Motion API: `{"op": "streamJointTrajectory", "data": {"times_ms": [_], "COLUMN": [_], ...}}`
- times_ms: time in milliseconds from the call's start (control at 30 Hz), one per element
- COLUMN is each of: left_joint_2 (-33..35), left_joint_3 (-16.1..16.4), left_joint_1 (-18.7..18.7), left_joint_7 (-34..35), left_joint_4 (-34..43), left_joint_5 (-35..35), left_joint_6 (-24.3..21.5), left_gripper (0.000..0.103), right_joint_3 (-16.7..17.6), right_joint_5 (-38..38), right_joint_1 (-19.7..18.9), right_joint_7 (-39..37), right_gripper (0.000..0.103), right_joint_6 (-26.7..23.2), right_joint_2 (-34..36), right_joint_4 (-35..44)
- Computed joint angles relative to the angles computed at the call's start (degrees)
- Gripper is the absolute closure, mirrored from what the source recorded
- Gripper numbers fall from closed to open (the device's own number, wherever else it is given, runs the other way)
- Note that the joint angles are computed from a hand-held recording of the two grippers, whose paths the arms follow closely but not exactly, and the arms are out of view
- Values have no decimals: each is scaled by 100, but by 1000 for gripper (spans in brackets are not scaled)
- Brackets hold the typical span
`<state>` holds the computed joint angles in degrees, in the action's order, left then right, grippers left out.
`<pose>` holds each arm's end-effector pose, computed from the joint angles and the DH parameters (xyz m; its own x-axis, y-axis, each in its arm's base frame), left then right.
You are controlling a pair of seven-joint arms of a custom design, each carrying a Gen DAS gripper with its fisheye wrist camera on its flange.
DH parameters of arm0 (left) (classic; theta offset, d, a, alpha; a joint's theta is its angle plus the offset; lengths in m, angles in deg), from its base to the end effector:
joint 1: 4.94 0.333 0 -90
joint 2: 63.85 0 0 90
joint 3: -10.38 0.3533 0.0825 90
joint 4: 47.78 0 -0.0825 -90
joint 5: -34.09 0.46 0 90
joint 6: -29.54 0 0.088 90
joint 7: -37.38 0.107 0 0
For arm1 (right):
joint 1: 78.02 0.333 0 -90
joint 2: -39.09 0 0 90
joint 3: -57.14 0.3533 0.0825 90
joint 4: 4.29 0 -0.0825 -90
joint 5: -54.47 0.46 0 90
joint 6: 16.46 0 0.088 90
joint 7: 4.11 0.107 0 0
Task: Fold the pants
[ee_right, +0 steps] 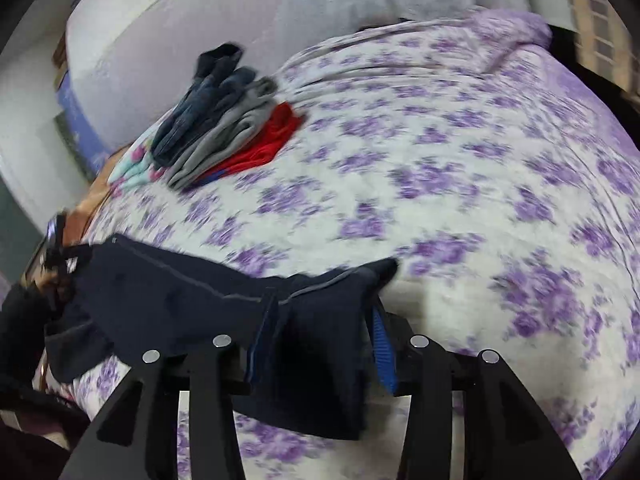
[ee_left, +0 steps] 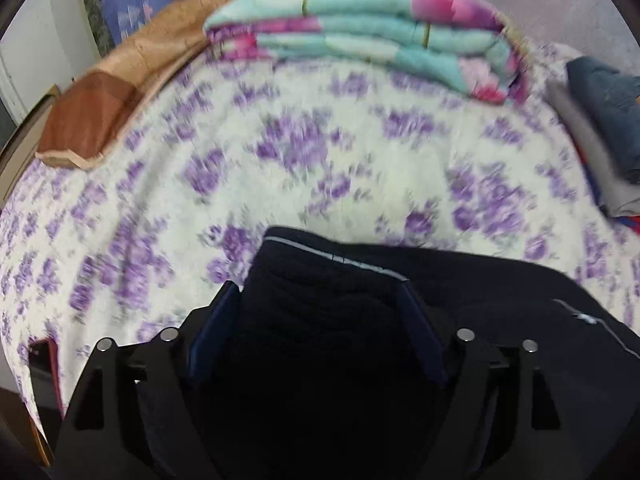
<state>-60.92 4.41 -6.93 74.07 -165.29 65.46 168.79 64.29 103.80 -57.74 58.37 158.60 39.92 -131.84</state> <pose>0.6508 -0.0886 0.4474 0.4368 -0.8959 -0.0816 -0.7987 -0.3445 -0.4933 0.5784 0.2329 0.4333 0.2492 -0.9146 -0.3185 -0.7341 0.0362 -0.6781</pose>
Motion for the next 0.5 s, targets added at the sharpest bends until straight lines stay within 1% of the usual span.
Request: {"op": "streamJointTrajectory", "data": {"times_ms": [33, 67, 100, 133, 167, 200, 233, 267, 300, 333, 367, 433, 467, 500], "left_joint_2": [58, 83, 100, 97, 71, 26, -39, -134, -202, -289, -374, -541, -621, -732], "left_joint_3": [-6, 0, 0, 3, 8, 16, 24, 29, 20, 8, -13, -50, -69, -81], "left_joint_1": [-9, -13, -22, -25, -33, -33, -23, -7, 5, 18, 31, 79, 113, 166], "left_joint_7": [13, 21, 44, 76, 45, -8, -76, -173, -250, -357, -497, -820, -971, -1201], "left_joint_4": [62, 93, 128, 134, 112, 64, -11, -114, -185, -263, -324, -420, -469, -521], "left_joint_5": [9, 30, 34, 14, 67, 128, 172, 222, 272, 358, 479, 683, 752, 870], "left_joint_6": [-68, -85, -112, -92, -57, -8, 103, 245, 326, 414, 463, 604, 702, 848], "left_gripper": [25, 25, 27, 31, 34, 39, 43, 45, 46, 47, 47, 48, 48, 50], "right_joint_3": [9, -2, -35, -63, -75, -66, -47, 8, 78, 147, 229, 278, 303, 305], "right_joint_5": [464, 901, 936, 694, 434, 319, 202, 182, 371, 660, 1082, 1685, 2163, 2655], "right_joint_1": [-21, -56, -81, -103, -118, -145, -155, -145, -169, -190, -190, -178, -169, -160], "right_joint_7": [-383, -747, -821, -680, -505, -433, -334, -382, -587, -863, -1246, -1768, -2171, -2602], "right_gripper": [58, 58, 58, 65, 89, 91, 93, 94, 94, 94, 94, 94, 94, 94], "right_joint_6": [-55, -254, -498, -705, -817, -898, -848, -600, -456, -317, -68, 152, 268, 334], "right_joint_2": [-4, 3, 50, 125, 210, 266, 301, 310, 292, 268, 228, 179, 161, 145], "right_joint_4": [48, 133, 222, 310, 393, 456, 486, 488, 489, 488, 489, 514, 552, 603]}}
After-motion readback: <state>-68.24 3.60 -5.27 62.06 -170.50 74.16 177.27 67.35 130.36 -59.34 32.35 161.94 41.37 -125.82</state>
